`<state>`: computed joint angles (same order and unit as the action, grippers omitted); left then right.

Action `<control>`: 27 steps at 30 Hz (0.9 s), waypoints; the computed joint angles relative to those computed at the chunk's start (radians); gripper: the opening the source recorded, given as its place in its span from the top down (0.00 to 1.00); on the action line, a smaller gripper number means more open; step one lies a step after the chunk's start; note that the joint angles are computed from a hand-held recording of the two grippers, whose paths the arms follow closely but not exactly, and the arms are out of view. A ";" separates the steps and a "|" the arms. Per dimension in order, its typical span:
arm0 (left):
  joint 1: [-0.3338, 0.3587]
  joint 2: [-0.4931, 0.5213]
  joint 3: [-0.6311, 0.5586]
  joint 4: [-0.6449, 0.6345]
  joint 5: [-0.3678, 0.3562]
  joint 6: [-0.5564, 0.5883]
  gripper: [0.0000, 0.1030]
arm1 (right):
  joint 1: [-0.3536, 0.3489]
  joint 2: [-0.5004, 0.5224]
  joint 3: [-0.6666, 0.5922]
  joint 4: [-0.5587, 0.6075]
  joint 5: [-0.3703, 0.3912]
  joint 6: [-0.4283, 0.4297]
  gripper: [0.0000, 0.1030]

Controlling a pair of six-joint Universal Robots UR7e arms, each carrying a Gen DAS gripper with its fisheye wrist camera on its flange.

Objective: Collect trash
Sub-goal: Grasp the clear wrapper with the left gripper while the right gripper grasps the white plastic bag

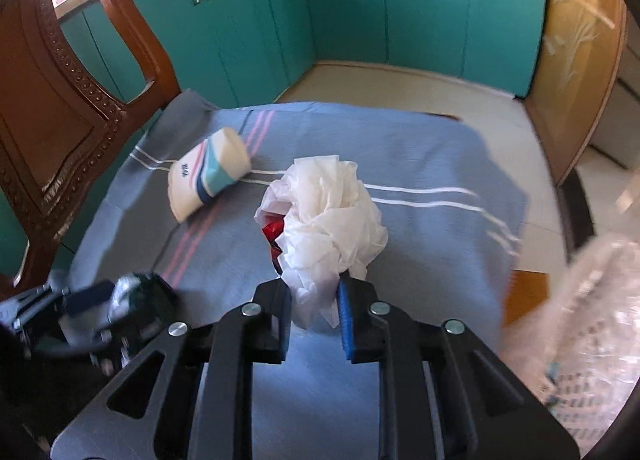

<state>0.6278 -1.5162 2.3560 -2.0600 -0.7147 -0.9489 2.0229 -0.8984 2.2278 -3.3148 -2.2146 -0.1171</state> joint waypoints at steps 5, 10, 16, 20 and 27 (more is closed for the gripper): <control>-0.010 0.012 0.007 -0.032 -0.004 0.027 0.59 | -0.016 -0.063 0.063 -0.014 0.020 0.010 0.80; -0.031 0.000 0.031 -0.116 -0.036 0.093 0.62 | -0.018 -0.067 0.069 -0.028 0.014 0.011 0.80; -0.063 -0.028 0.044 -0.149 -0.036 0.128 0.62 | -0.015 -0.060 0.061 -0.049 -0.003 0.021 0.78; -0.082 -0.093 0.054 -0.126 -0.022 0.113 0.62 | -0.026 -0.051 0.053 -0.057 -0.001 0.043 0.68; -0.086 -0.196 0.044 0.030 0.092 -0.042 0.62 | -0.026 0.007 0.024 -0.107 0.058 0.029 0.38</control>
